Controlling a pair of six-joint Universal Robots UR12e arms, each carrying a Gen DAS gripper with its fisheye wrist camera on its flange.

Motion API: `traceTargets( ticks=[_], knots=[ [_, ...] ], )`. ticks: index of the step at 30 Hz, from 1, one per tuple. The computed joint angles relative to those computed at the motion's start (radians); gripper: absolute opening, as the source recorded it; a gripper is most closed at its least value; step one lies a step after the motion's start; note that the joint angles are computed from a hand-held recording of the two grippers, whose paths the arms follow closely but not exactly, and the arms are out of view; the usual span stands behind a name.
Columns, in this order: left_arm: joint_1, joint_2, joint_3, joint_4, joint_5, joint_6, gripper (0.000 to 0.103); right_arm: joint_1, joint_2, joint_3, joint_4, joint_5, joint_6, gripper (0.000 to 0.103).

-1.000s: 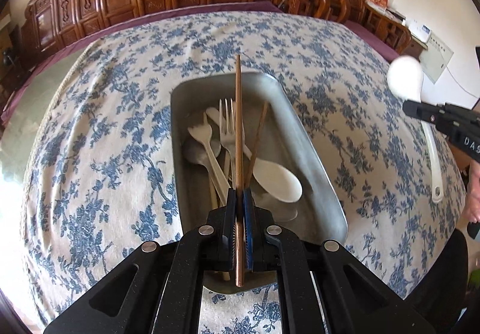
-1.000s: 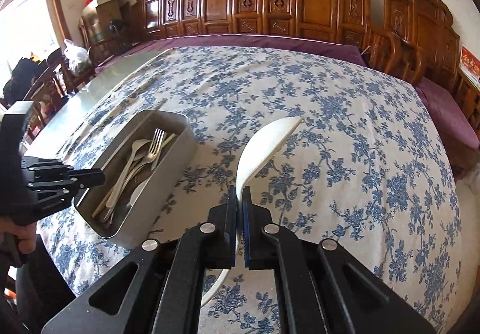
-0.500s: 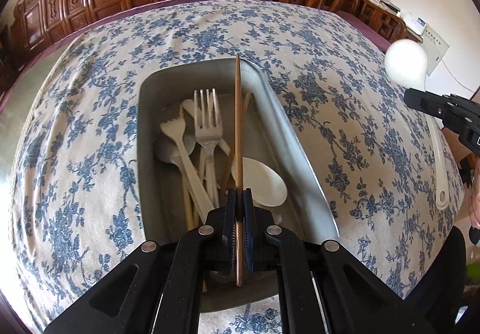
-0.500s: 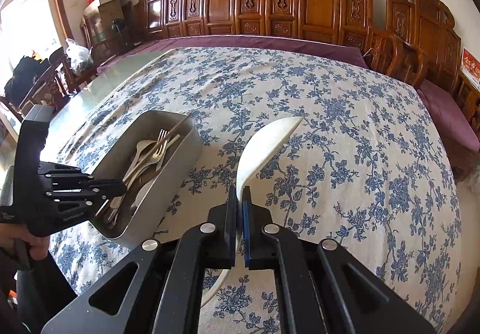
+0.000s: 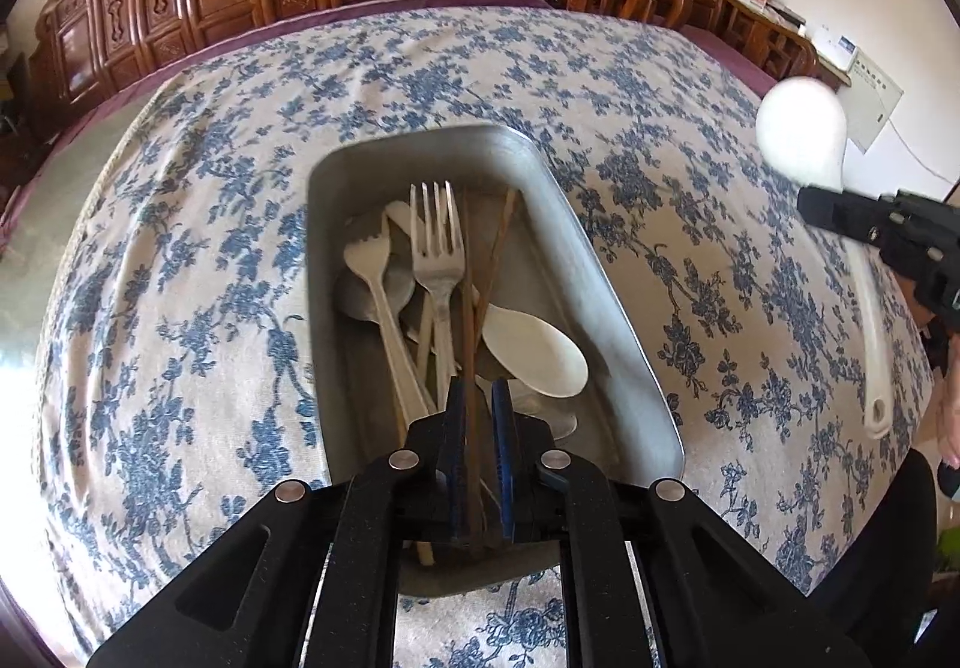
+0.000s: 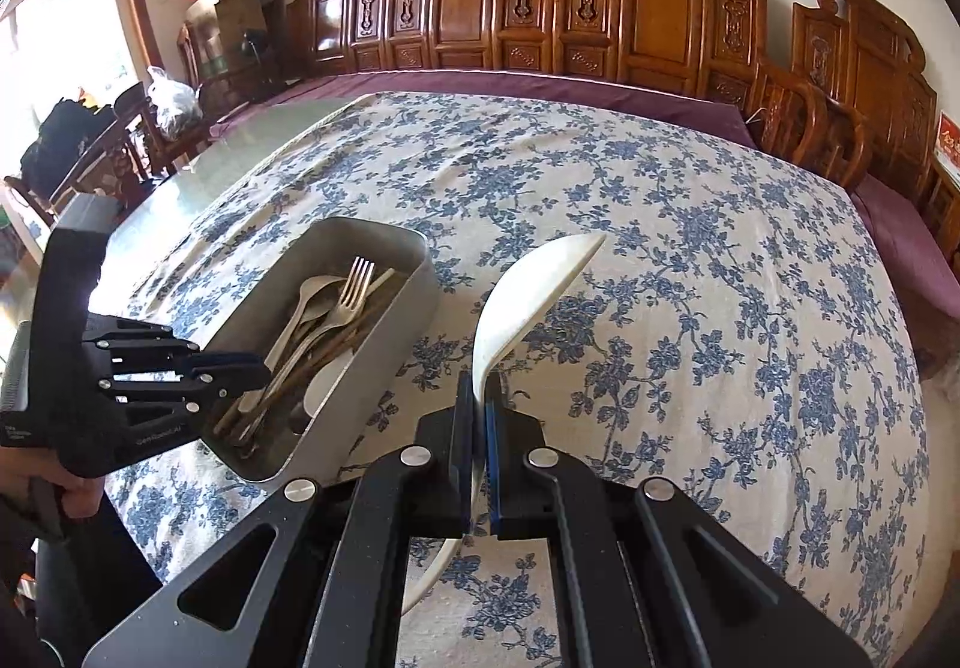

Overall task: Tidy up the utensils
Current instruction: 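Lower the white ladle into the tray and open the right gripper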

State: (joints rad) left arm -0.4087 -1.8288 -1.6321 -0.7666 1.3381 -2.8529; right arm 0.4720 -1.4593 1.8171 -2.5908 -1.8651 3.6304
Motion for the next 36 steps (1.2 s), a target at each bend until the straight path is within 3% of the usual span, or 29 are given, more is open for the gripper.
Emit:
traceTargets(
  ticks=[13,21,36],
  knots=[
    [0.059,0.046,-0.033,0.124,-0.046,-0.073,0.014,0.014,0.08,-0.102,-0.011,0.028,-0.048,0.005],
    [0.089,0.054,-0.042,0.154,-0.054,-0.1,0.032,0.019,0.152,-0.187,0.013,0.052,-0.09,0.005],
    [0.117,0.053,-0.048,0.15,-0.049,-0.11,0.032,0.018,0.247,-0.256,0.086,0.075,-0.107,0.005]
  ],
)
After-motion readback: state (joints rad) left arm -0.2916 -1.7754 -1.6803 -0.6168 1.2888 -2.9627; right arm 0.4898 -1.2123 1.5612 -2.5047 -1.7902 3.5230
